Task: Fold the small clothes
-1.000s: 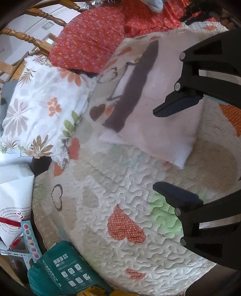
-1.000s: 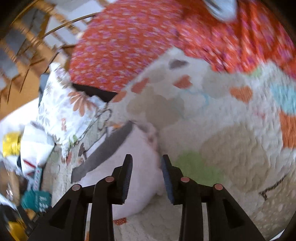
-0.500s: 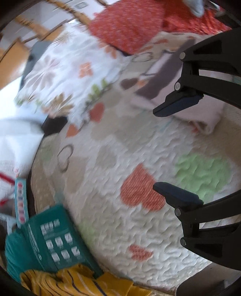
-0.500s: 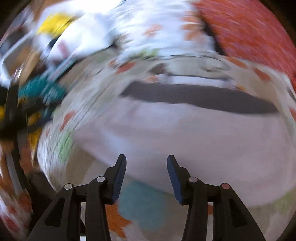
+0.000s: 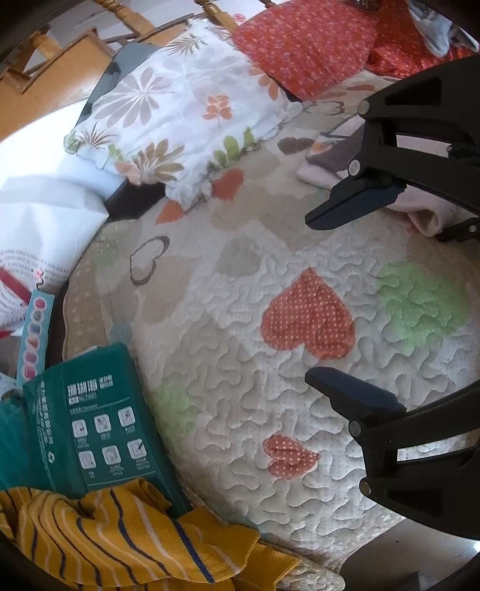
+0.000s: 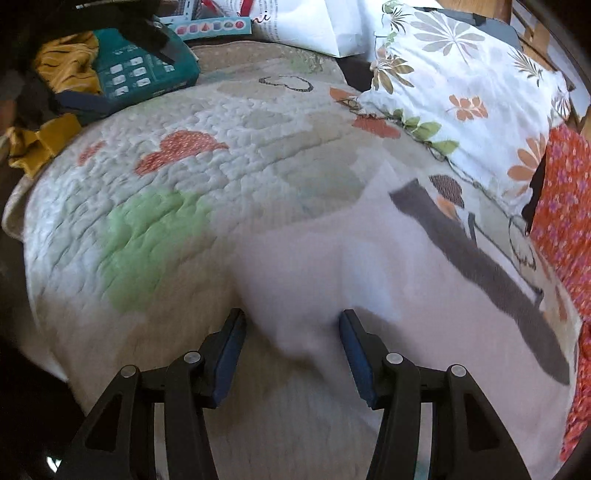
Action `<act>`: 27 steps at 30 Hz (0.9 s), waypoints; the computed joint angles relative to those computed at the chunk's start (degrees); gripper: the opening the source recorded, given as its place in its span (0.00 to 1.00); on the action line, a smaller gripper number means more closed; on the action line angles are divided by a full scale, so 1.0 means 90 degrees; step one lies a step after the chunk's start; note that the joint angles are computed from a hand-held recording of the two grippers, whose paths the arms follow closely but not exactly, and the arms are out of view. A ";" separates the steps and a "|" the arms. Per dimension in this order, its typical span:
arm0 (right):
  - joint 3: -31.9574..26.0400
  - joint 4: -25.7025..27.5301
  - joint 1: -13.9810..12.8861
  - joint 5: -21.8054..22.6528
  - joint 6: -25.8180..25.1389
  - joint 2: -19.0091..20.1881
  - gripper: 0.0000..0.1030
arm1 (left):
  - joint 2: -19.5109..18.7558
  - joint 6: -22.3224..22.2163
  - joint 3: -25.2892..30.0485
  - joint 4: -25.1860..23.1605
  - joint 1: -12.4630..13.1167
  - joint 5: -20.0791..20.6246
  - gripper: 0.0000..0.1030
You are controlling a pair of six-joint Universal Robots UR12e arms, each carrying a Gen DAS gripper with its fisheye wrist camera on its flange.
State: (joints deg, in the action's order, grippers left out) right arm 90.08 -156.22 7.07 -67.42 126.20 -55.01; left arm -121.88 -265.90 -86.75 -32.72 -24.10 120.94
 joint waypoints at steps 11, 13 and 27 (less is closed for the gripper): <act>-0.0761 0.0844 -0.0200 0.0742 0.1476 0.0183 0.08 | -0.0170 0.0181 0.0298 -0.0317 0.0013 -0.0162 0.74; -0.0999 0.0988 -0.0423 0.1177 0.2076 0.0189 0.08 | -0.0275 0.0336 0.0482 -0.0414 -0.0018 -0.0149 0.74; -0.1498 0.1246 -0.2344 0.1329 0.5118 0.0445 0.08 | -0.1557 0.1882 0.2559 -0.0925 -0.0339 -0.0739 0.74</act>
